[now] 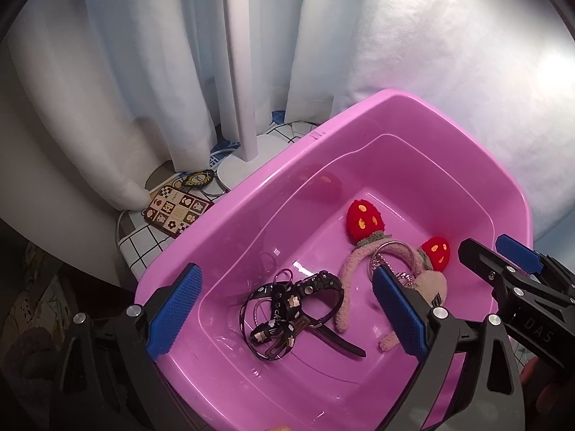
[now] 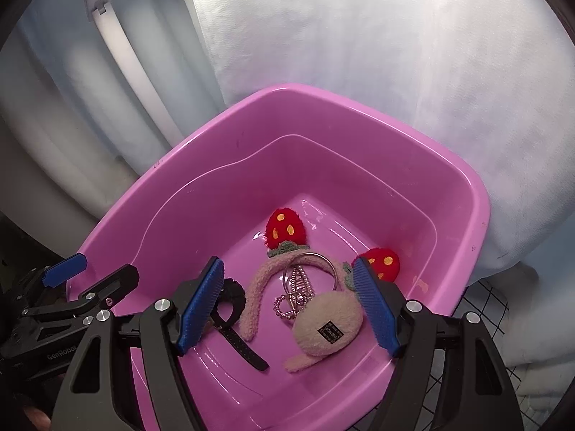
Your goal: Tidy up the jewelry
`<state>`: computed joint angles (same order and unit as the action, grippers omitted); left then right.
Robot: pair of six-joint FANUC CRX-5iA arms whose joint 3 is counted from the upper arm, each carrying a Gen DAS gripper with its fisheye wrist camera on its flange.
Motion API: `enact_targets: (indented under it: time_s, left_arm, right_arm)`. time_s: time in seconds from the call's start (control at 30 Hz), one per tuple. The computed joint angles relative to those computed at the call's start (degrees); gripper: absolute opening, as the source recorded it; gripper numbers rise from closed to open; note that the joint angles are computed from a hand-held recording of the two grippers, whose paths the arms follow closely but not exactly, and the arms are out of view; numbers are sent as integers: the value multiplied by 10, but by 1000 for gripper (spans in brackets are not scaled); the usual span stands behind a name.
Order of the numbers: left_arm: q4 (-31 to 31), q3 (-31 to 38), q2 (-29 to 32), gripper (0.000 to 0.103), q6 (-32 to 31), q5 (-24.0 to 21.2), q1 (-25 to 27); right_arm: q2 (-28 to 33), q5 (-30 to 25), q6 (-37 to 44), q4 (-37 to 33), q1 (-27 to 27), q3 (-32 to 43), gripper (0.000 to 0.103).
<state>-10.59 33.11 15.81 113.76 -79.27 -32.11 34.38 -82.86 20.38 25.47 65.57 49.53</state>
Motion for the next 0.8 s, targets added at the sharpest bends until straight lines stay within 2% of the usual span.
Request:
enact_targets:
  time_s: [0.8]
  left_arm:
    - [6, -12, -10, 94, -5, 2, 11]
  right_arm:
    - [8, -16, 6, 6, 4, 17, 71]
